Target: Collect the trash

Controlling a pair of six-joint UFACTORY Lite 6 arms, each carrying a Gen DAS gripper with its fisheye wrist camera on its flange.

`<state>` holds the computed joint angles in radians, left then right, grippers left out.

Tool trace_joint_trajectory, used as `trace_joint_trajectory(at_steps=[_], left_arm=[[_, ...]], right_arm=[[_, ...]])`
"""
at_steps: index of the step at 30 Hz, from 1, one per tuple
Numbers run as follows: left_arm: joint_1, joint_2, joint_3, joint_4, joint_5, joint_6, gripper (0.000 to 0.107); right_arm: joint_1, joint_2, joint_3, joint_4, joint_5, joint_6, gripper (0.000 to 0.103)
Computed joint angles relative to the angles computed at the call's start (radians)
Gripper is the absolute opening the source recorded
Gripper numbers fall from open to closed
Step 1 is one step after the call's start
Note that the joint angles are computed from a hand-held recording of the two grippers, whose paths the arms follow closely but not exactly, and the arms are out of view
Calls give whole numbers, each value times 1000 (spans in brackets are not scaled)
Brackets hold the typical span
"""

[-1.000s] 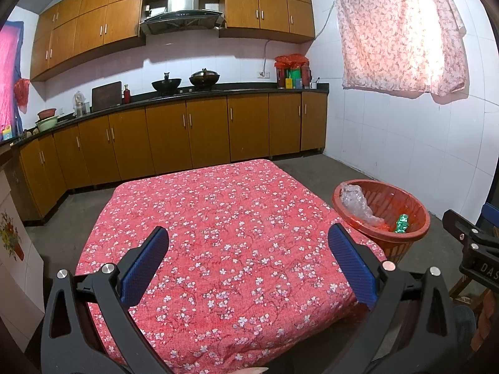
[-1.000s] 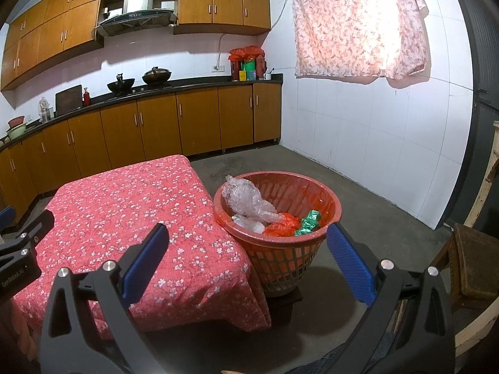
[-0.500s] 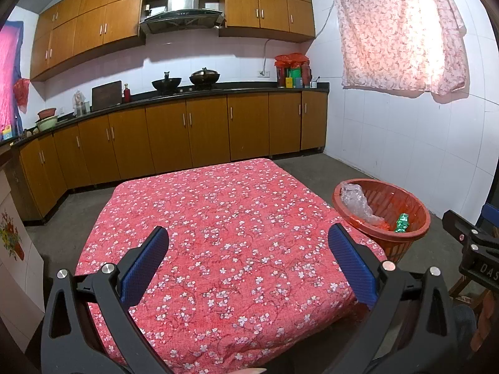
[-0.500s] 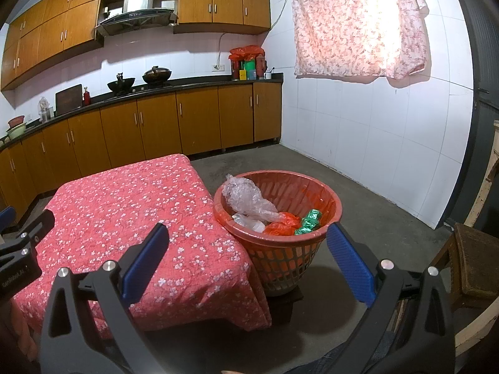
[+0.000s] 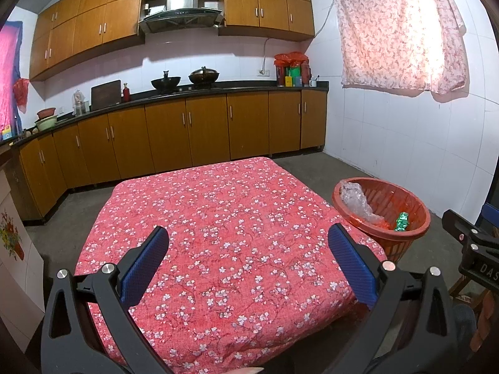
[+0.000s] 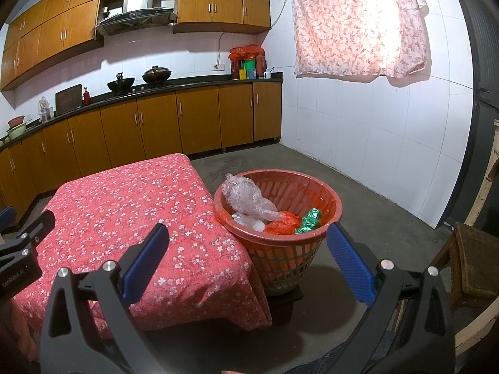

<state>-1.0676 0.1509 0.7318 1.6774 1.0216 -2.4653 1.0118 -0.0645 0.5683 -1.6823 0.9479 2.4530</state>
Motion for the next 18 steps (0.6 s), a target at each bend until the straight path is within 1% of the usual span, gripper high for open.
trace_joint_trajectory(at_steps=[18], left_arm=[[-5, 4, -11, 5, 5, -19, 101]], right_arm=[[11, 7, -8, 1, 7, 19, 99]])
